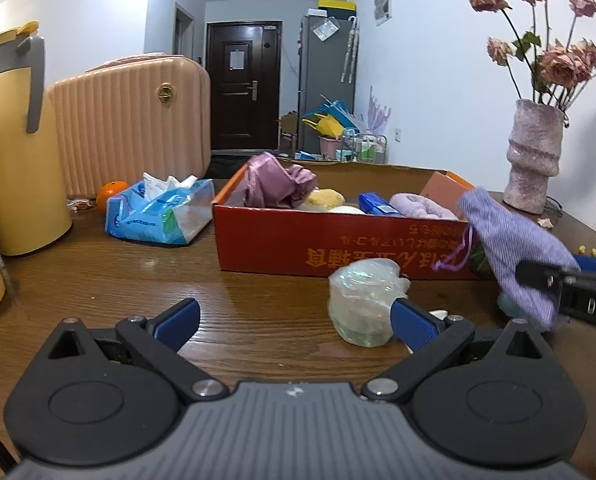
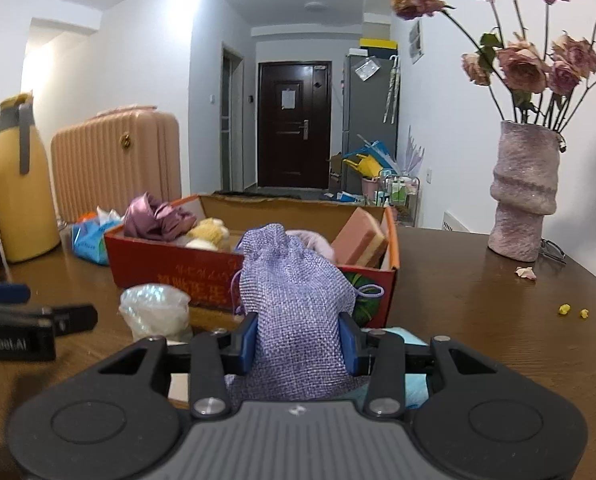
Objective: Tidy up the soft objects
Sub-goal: 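Grasp the lavender drawstring pouch with the right tool and lift it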
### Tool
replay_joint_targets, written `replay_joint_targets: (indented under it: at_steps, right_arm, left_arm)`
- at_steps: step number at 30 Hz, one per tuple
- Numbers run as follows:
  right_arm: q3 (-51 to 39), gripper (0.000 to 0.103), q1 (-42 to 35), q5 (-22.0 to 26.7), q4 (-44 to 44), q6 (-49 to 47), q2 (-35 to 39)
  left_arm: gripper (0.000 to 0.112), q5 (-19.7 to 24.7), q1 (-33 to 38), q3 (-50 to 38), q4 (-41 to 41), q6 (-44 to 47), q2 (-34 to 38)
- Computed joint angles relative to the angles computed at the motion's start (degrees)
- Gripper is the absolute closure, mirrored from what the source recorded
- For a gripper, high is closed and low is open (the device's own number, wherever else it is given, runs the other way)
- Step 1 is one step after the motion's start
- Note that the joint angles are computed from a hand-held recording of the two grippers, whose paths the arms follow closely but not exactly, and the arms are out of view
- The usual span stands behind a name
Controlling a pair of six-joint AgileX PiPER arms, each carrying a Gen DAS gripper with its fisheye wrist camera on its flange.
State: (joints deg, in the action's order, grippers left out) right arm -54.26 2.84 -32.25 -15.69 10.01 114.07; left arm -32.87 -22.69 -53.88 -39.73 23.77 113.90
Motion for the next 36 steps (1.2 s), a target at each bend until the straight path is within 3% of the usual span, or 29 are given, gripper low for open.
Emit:
replay_joint_targets:
  at_steps: [10,18,29,36]
  right_arm:
    - [1.93,0.063,-1.91,-3.24,-2.00,1.90,-1.45]
    - [1.86,0.063,-4.38,-3.30,-3.93,2.67,-1.49]
    - [1.57,0.062,-8.05,-4.25,-6.90,3.98,-1.32]
    - [1.30,0.062,-10.08,-4.73,-8.54,4.50,-1.12]
  left_arm:
    - [0.009,2.34,-3.93,-2.73,-1.59,3.70,1.98]
    - [0.009,5.39,-5.74,-7.42,-9.66,9.63,4.26]
    - [0.009,10.79,-6.85,-15.12,-24.57,22.94,7.87]
    - [0.009,14.54,-7.05,-21.16,-39.10,36.68,10.72]
